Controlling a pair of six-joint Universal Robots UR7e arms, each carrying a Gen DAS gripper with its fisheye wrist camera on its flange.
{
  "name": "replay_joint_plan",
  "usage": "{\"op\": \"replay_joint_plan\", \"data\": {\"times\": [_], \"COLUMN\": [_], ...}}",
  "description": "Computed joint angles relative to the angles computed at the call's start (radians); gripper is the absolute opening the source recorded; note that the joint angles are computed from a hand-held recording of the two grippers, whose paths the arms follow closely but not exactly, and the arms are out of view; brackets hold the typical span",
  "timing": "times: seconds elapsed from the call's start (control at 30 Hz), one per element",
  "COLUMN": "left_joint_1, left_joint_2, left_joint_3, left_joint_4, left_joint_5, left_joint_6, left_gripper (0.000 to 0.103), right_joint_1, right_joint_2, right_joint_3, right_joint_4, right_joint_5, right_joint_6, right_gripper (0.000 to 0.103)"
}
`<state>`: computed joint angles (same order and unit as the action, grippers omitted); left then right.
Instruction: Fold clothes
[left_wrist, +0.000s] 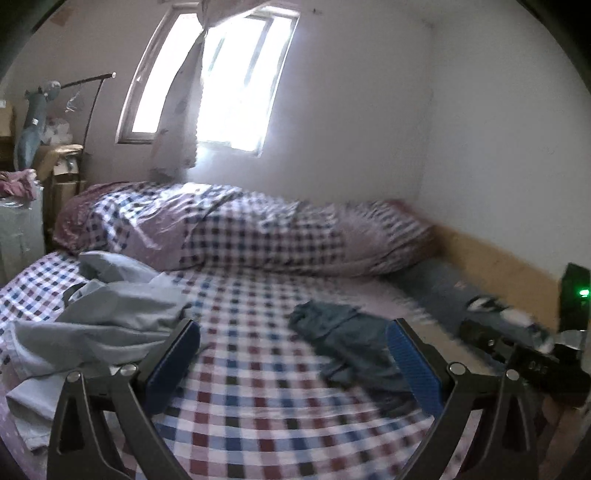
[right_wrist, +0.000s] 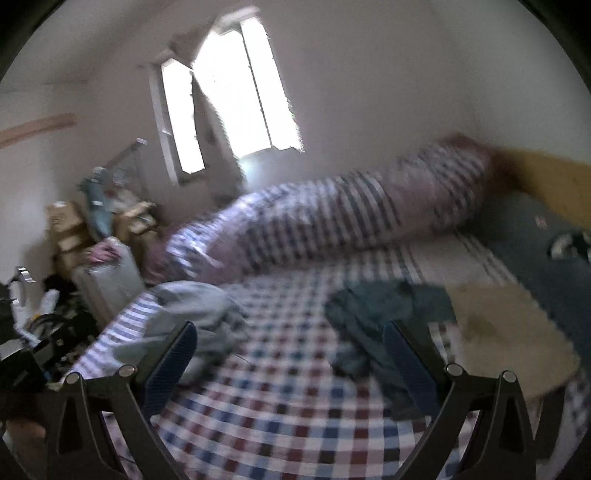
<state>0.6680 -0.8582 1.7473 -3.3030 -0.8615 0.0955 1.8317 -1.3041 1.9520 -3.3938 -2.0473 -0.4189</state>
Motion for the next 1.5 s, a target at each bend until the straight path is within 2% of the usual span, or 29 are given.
{"op": "replay_joint_plan", "data": {"times": [0.07, 0.23, 0.4, 0.47, 0.6, 0.8, 1.07, 1.2, 1.5], "left_joint_1": [0.014, 0.06, 0.081, 0.092, 0.096, 0.09, 0.093, 0.096, 0.117], "left_joint_2": [0.048, 0.123, 0.191, 0.2, 0.224, 0.254, 0.253, 0.254, 0.225], "left_joint_3": [-0.003, 0.006, -0.001, -0.007, -0.02, -0.039, -0.044, -0.05, -0.035], "left_joint_4": [-0.05, -0.108, -0.105, -0.065, -0.072, -0.104, -0.049, -0.012, 0.017], "left_joint_5": [0.029, 0.028, 0.095, 0.099, 0.127, 0.161, 0.163, 0.192, 0.16], "left_joint_6": [0.027, 0.034, 0.028, -0.007, 0.006, 0.046, 0.024, -0.003, -0.044], "left_gripper": [0.102, 0.102, 0.102, 0.102, 0.102, 0.102, 0.102, 0.102, 0.102], "right_joint_1": [-0.046, -0.147, -0.204, -0.222, -0.22, -0.209, -0.204, -0.203, -0.198], "right_joint_2": [0.049, 0.142, 0.209, 0.23, 0.257, 0.28, 0.306, 0.319, 0.342], "right_joint_3": [0.004, 0.015, 0.02, 0.024, 0.014, 0.021, 0.014, 0.008, -0.011], "right_joint_4": [-0.083, -0.196, -0.27, -0.31, -0.328, -0.374, -0.36, -0.346, -0.326], "right_joint_5": [-0.002, -0.003, -0.006, -0.002, -0.033, -0.023, -0.047, -0.055, -0.079], "right_joint_6": [-0.013, -0.089, -0.126, -0.13, -0.179, -0.254, -0.244, -0.238, -0.226], "right_gripper": [0.103, 0.103, 0.103, 0.103, 0.103, 0.103, 0.103, 0.103, 0.103]}}
